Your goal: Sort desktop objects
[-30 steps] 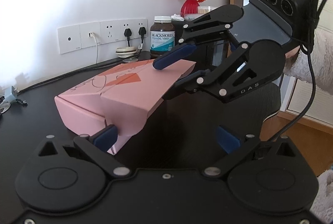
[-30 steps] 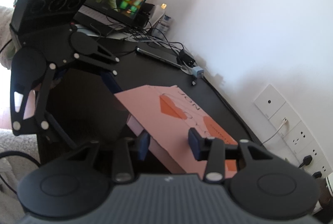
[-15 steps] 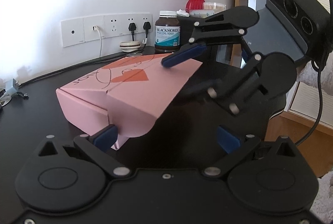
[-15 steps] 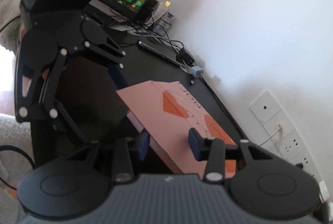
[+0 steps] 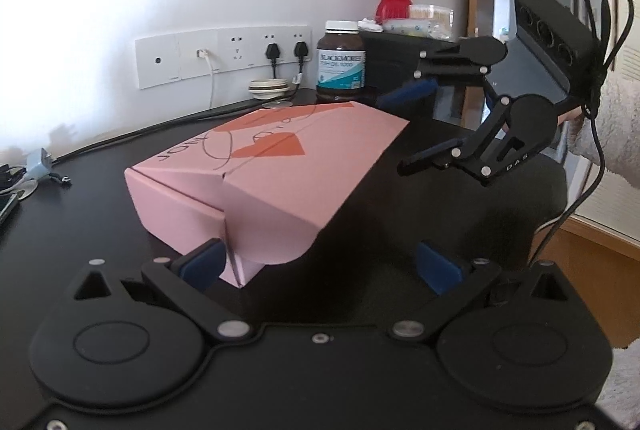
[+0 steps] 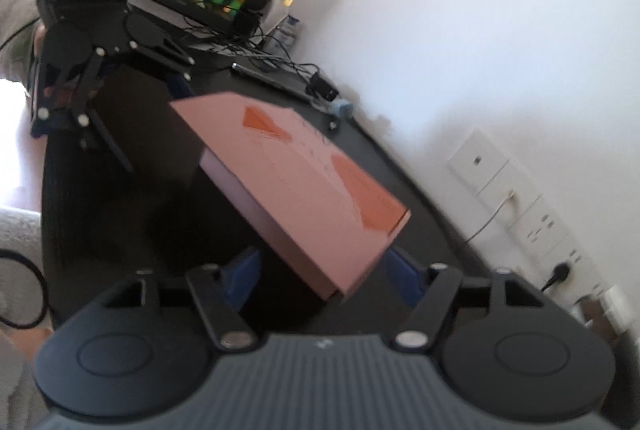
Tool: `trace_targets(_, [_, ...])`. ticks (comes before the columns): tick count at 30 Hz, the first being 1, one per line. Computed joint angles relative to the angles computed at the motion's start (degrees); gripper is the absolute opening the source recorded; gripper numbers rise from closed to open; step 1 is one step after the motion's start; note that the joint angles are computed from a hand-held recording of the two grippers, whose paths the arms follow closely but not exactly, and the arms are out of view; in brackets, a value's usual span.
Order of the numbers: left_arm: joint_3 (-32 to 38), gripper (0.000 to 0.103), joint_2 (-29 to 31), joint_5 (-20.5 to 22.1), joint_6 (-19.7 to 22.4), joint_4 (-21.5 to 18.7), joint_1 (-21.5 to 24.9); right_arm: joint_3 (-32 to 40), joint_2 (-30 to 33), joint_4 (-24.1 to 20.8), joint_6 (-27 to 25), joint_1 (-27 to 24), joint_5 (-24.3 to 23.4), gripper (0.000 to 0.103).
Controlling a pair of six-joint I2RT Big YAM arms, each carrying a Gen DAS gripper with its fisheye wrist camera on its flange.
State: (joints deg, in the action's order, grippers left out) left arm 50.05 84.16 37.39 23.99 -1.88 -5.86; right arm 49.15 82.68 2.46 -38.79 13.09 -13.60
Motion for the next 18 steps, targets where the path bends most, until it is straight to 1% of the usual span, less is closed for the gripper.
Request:
trace_targets(3, [-0.2, 0.103, -0.4, -2.2, -0.9, 0.4, -0.6, 0.6, 2.1, 1.8, -1.9, -1.9, -3.5, 0.063])
trace_targets(6, [-0.6, 0.103, -0.9, -3.4, -1.9, 0.9, -1.1, 1.4, 3.7, 3.7, -1.3, -3.4, -6.3, 0.063])
trace_targets(8, [-0.8, 0.103, -1.2, -4.1, -1.9, 1.2, -1.7, 2.4, 4.2, 2.3, -0.6, -4.1, -8.3, 0.063])
trace_targets(11, [-1.2, 0.103, -1.6, -5.3, -1.5, 1.6, -2.6, 2.3, 4.2, 1.5, -2.2, -4.1, -10.2, 0.059])
trace_targets(14, [-1.2, 0.103, -1.5, -6.8, -0.4, 1.5, -3.2, 1.2, 3.5, 2.5, -2.3, -3.8, -10.0, 0.060])
trace_targets(18, [-0.7, 0.103, -1.3, -6.6, 0.1, 0.3, -2.7, 0.1, 3.2, 4.4, 0.4, -3.8, -10.6, 0.060])
